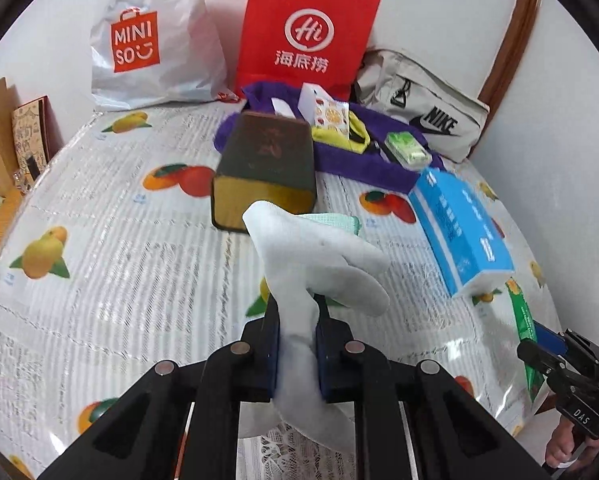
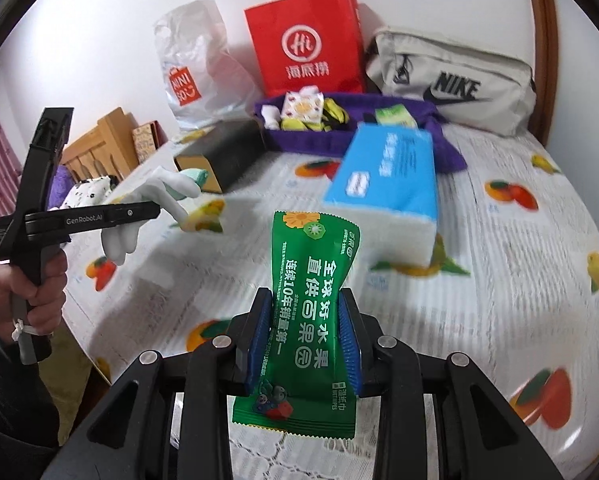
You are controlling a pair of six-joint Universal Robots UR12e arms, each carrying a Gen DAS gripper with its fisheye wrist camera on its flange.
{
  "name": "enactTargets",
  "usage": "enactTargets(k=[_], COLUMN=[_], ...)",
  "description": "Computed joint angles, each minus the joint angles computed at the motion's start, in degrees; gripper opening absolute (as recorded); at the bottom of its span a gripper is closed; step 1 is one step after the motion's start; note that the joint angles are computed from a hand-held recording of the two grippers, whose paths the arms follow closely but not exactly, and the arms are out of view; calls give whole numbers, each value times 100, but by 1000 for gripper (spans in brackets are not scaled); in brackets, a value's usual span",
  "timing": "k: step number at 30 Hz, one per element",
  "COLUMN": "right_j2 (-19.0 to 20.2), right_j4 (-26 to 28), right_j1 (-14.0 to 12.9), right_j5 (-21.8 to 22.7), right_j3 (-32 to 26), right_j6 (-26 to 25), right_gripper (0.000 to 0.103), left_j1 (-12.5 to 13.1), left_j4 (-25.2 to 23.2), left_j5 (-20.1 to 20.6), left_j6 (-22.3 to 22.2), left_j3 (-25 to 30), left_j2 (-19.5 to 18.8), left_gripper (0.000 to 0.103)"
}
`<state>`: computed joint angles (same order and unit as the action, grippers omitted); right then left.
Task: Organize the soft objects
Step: 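Carry the glove and green snack packet toward the purple towel with both grippers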
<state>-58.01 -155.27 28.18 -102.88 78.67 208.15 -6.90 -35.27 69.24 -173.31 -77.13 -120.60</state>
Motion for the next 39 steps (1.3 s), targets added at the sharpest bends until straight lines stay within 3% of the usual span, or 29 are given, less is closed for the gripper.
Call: enactTargets(k=[20,32,39], right_j2=[307,834,1231], right_j4=[362,967,1392], right_j1=[-464,-761,-936], right_j5=[28,91,191], right_j3=[-955,-1915,-2613], right_j6=[-474,-465,-598], right_gripper=[33,33,33], left_j1=[-115,-241,-307], left_j4=[-514,-1371,-2052], left_j5=[96,159,58], left_j6=[-94,21,16], left_j3=[1530,2849,3997], left_j2=[-668,-1371,-1979], left_gripper=[14,14,14])
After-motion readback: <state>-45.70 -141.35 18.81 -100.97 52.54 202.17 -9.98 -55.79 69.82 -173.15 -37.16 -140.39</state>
